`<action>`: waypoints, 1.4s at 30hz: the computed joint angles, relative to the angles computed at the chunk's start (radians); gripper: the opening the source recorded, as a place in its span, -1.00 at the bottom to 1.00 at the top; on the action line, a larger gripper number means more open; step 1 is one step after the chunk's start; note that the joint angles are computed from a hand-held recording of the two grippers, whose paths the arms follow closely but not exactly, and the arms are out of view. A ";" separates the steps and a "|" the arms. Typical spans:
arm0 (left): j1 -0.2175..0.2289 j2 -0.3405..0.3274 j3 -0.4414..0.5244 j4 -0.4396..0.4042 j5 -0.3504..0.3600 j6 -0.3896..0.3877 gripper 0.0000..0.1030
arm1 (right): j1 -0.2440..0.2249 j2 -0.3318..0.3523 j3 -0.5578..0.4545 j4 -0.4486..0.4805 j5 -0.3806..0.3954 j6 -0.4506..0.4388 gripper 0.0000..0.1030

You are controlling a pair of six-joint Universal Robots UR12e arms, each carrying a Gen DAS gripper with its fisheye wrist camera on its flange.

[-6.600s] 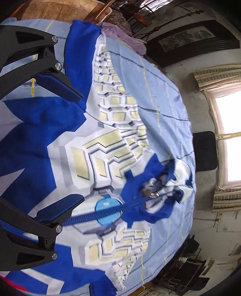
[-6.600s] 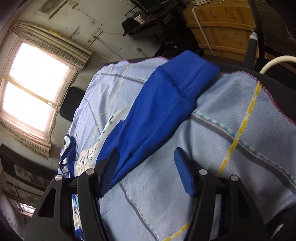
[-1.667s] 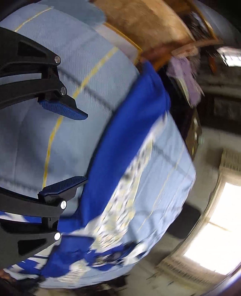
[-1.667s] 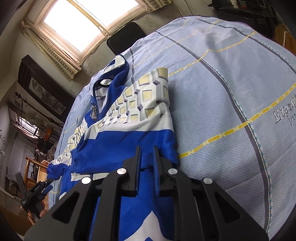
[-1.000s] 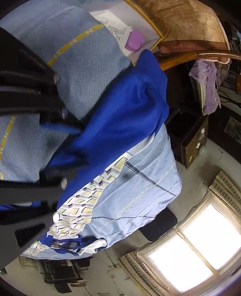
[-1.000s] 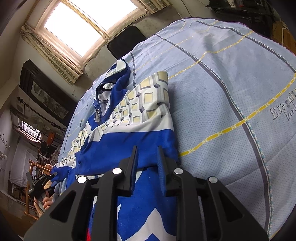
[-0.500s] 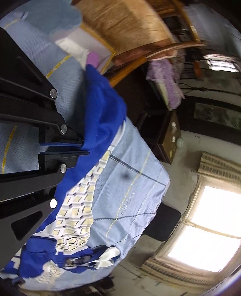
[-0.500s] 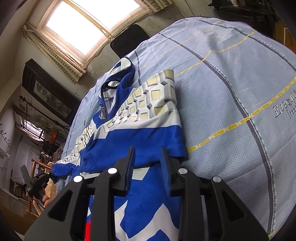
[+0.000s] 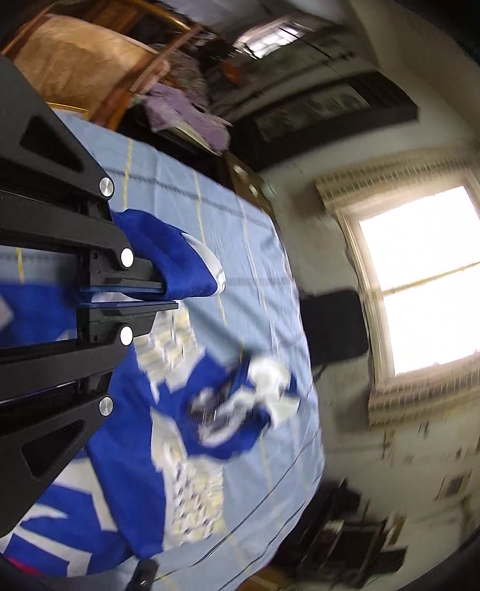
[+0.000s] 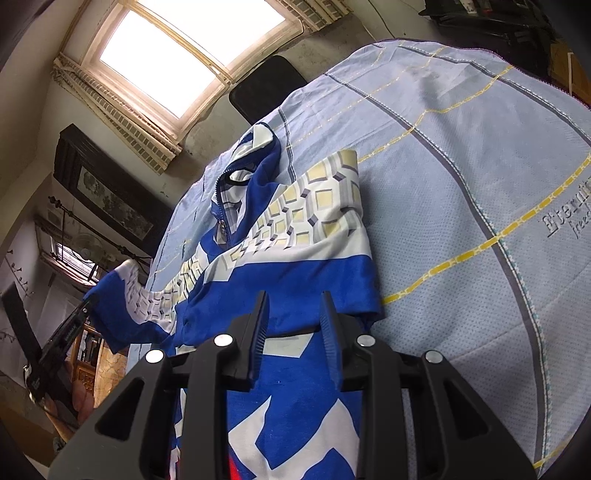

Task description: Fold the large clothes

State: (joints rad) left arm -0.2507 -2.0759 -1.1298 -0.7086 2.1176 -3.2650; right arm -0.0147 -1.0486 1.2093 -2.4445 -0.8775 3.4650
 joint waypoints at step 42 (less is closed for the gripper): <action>0.127 0.021 -0.118 -0.180 -0.187 -0.207 0.29 | 0.227 -0.034 -0.020 -0.026 -0.309 -0.824 -0.12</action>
State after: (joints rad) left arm -0.1239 -2.0544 -1.2477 -0.8887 1.9307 -3.4717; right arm 0.2123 -1.0825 1.1897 -2.4704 -1.1869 2.6406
